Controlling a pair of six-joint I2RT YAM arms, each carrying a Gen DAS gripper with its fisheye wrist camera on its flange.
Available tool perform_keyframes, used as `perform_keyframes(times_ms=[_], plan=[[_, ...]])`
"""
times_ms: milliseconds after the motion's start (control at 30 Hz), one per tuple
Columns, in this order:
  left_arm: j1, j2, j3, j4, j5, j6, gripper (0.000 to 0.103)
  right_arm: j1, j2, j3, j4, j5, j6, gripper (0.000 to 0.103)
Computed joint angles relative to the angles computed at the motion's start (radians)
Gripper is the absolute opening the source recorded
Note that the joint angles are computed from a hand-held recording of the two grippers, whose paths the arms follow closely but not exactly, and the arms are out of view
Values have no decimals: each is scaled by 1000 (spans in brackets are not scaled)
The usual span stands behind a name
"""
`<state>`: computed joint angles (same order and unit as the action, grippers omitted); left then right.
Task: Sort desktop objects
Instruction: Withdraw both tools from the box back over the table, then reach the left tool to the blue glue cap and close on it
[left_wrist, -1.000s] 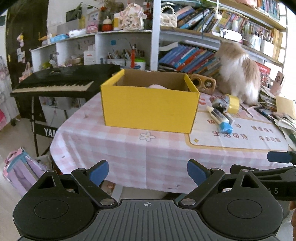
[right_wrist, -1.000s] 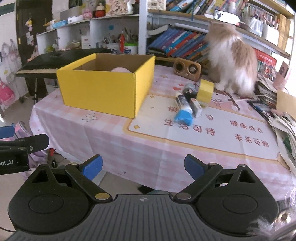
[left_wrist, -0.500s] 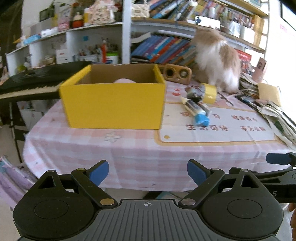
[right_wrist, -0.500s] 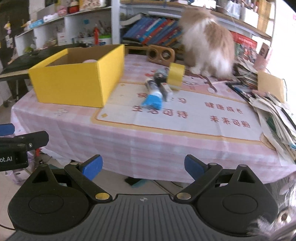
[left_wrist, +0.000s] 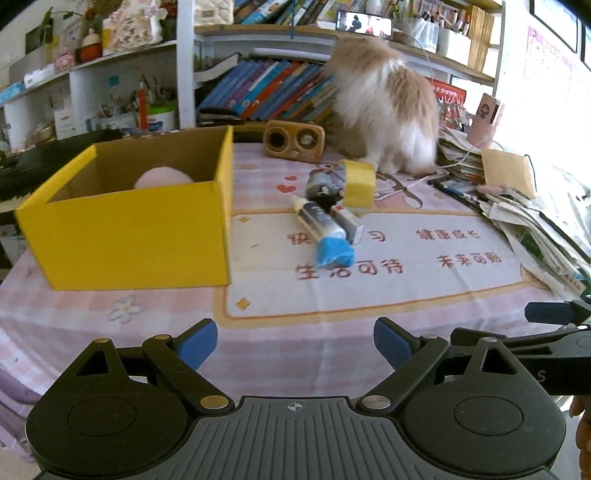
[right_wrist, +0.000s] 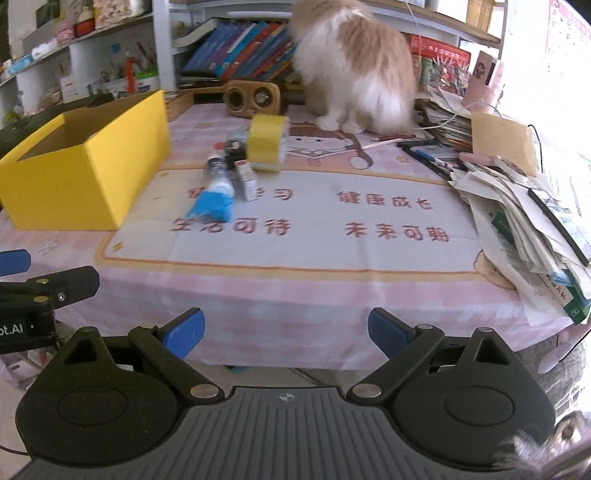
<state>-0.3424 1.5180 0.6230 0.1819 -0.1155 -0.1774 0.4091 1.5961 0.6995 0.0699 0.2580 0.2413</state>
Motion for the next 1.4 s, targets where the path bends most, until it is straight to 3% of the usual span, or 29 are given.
perform_keyframes(times_ms=[567, 767, 1067, 1400], plan=[[-109, 336, 353, -52, -131, -103, 92, -286, 202, 232, -7, -272, -213, 93], [-122, 422, 443, -80, -157, -122, 84, -337, 260, 307, -16, -360, -249, 89], [-117, 541, 553, -75, -199, -139, 74, -375, 325, 397, -44, -432, -307, 86], [-121, 599, 628, -94, -214, -140, 73, -398, 376, 464, -70, -477, -344, 86]])
